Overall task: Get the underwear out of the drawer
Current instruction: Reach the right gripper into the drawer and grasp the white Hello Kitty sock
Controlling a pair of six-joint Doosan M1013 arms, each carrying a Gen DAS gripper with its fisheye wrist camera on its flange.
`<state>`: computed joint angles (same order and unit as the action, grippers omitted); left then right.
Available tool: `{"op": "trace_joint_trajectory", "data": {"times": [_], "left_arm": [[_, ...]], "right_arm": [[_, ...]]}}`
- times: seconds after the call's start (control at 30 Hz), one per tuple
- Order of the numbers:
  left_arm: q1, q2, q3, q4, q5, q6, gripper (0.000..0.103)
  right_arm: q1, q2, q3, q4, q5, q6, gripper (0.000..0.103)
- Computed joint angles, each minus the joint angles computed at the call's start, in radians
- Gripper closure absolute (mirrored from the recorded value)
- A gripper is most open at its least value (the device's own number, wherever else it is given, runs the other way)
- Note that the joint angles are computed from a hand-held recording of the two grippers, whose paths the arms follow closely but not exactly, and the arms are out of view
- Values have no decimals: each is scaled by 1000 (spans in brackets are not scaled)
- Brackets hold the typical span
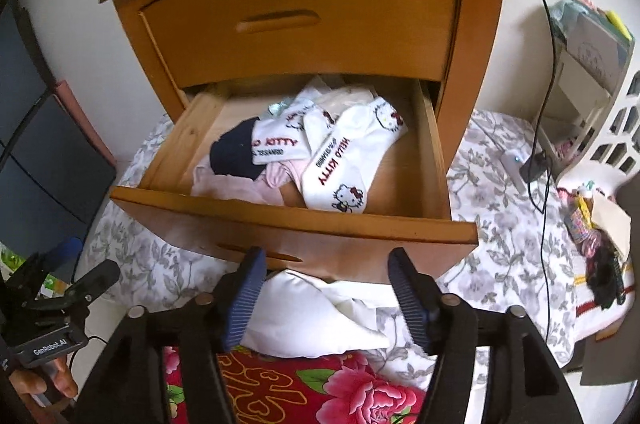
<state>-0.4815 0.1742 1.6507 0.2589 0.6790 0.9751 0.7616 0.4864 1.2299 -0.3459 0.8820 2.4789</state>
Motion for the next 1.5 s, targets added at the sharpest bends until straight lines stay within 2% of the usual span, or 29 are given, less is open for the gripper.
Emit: {"op": "trace_joint_trajectory", "data": {"times": [0.07, 0.53, 0.67, 1.27, 1.5], "left_arm": [[0, 8, -5, -3, -3, 0, 6], [16, 62, -42, -47, -56, 40, 6], [22, 71, -46, -69, -76, 64, 6], [30, 90, -55, -93, -99, 83, 5], [24, 79, -44, -57, -117, 60, 5]], "right_arm": [[-4, 1, 5, 4, -3, -1, 26], [-19, 24, -22, -42, -9, 5, 11], [-23, 28, -29, -60, -23, 15, 0], [-41, 28, -25, -83, -74, 37, 0], [-38, 22, -17, -118, -98, 54, 0]]}}
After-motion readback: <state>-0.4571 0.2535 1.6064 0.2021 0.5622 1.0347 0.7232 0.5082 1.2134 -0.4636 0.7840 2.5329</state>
